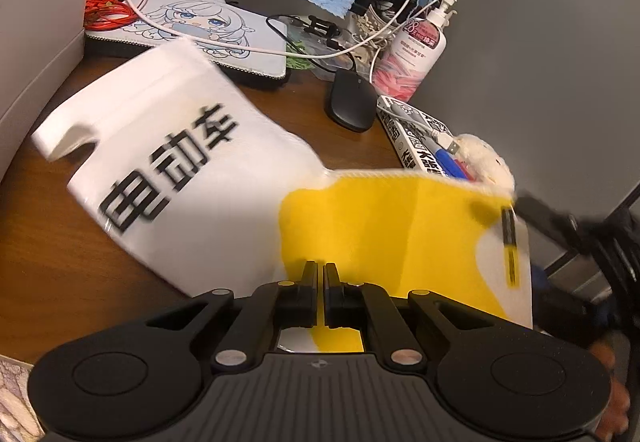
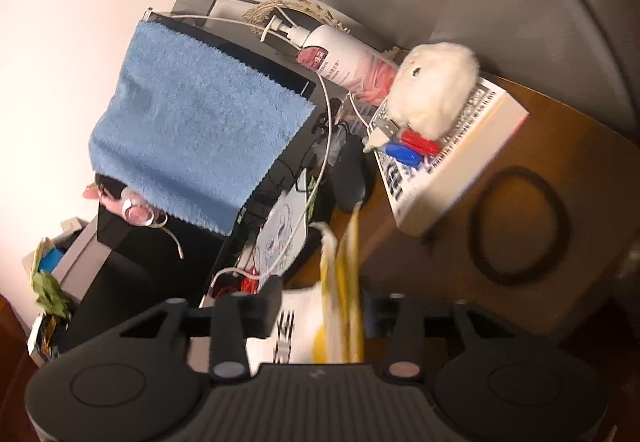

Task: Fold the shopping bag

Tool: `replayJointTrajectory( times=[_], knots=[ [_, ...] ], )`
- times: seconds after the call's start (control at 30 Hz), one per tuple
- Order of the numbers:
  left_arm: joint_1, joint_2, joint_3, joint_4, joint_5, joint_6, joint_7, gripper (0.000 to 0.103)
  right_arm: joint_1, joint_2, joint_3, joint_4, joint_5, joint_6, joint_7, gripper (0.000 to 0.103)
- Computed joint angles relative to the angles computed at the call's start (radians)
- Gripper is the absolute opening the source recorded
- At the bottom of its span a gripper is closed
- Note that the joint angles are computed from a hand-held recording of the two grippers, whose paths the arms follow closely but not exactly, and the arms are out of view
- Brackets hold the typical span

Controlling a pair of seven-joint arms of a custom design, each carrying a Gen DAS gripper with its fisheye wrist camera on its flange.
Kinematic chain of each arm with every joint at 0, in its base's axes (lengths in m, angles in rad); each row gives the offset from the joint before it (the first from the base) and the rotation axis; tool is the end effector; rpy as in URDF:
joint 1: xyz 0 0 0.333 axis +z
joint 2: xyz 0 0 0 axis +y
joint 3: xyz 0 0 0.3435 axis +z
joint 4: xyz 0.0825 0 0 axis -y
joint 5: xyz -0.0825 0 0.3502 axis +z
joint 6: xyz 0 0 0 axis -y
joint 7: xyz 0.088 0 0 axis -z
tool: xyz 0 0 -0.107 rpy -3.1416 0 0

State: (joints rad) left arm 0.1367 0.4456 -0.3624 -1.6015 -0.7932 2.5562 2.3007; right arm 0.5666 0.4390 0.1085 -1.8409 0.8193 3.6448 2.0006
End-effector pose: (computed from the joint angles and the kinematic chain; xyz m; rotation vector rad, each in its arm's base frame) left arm 0.6884 -0.1008 0.4803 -1.6569 2.2782 -1.3109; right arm 0.5626 0.3132 0.4737 -0.7170 1.7741 -0.1151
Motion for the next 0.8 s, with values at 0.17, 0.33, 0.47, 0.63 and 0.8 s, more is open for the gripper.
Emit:
replayJointTrajectory(
  times=[0.17,0.33,0.47,0.63,0.8],
  knots=[
    [0.0,-0.002,-0.002,-0.006,-0.006,0.009,-0.002,0.005,-0.066,-0.05,0.091,-0.131,-0.108,0.032,0.149,0.047],
    [-0.003,-0.007,-0.005,-0.016,-0.005,0.028,0.009,0.005,-0.114,-0.061,0.137,-0.205,-0.267,0.059,0.319,0.036],
    [0.002,-0.008,-0.008,-0.016,-0.007,0.015,0.015,0.005,-0.088,-0.059,0.102,-0.199,-0.296,0.047,0.333,0.006],
    [0.03,-0.004,-0.017,0.001,-0.048,-0.085,0.064,0.005,-0.013,-0.053,0.027,-0.149,-0.163,0.059,0.233,0.005],
    [0.046,-0.055,-0.014,-0.04,-0.163,-0.029,0.235,0.006,-0.053,-0.088,0.037,-0.155,-0.186,0.018,0.191,0.005]
  ],
)
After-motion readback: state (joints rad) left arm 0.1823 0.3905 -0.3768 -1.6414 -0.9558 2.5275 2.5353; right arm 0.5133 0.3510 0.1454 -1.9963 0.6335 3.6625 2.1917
